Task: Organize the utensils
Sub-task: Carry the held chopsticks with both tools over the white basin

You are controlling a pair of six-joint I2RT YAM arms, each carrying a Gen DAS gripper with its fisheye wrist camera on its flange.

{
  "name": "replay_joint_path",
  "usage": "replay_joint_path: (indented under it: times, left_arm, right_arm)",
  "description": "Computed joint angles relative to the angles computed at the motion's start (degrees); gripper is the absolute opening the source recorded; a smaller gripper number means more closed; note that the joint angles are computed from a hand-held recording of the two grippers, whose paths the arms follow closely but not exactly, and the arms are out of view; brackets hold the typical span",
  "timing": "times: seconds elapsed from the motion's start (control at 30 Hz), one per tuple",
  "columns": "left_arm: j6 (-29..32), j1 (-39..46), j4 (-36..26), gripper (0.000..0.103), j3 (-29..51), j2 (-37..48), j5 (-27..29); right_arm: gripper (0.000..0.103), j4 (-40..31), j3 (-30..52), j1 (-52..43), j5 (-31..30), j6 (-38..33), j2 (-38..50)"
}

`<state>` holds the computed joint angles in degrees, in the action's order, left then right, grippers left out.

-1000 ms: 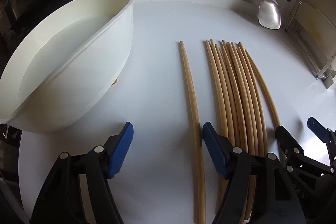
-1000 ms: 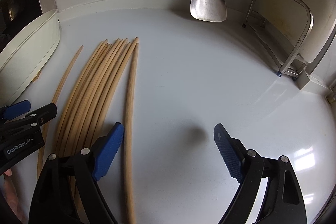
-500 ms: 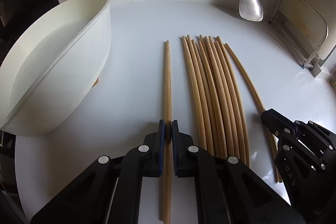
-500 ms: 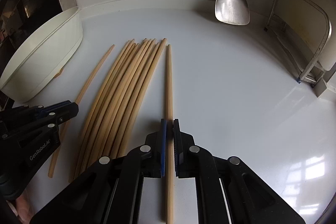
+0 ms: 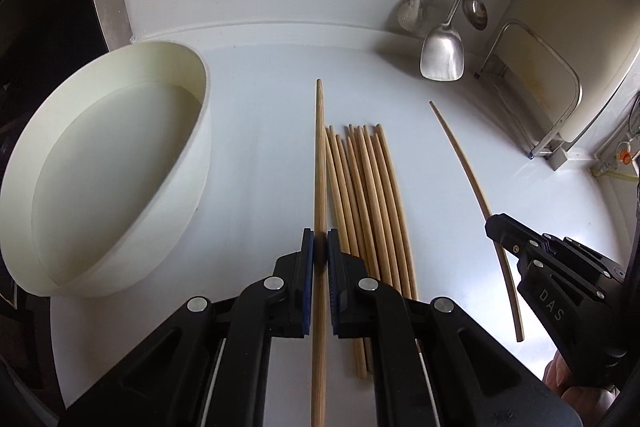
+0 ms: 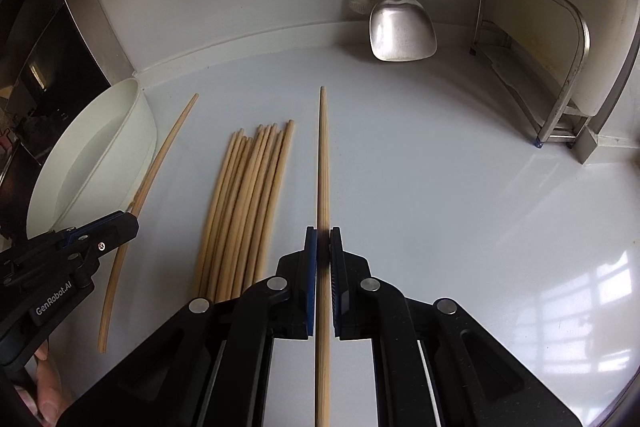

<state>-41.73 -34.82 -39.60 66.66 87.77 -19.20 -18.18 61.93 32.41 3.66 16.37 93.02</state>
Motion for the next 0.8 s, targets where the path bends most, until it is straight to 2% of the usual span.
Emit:
replay_joint_path:
  times: [0.17, 0.3, 0.53, 0.67, 0.8]
  left_arm:
    - [4.48, 4.47, -2.91, 0.007, 1.78, -4.94, 0.68]
    - [9.16, 11.64, -5.36, 0.007, 2.0, -9.68, 2.24]
    - [20.76, 29.24, -7.01, 0.007, 0.89, -14.79, 7.83]
    - [27.28, 38.83, -6.53, 0.007, 0.29, -13.98, 12.82]
    - [32.31, 43.6, -5.07, 0.007, -1.12, -12.07, 15.52]
  right_arm:
    - [0.006, -4.92, 7.71, 4.24, 1.53, 2.39, 0.13]
    - [0.006, -8.32, 16.76, 9.2, 3.33, 3.7, 4.61]
    - [0.006, -14.22, 38.48, 16.33, 2.63, 6.31, 20.67]
    - [0.006, -19.32, 53.68, 19.15, 1.65, 7.07, 31.65]
    - [0.006, -26.85, 70.53, 21.4, 1.11, 8.0, 42.98]
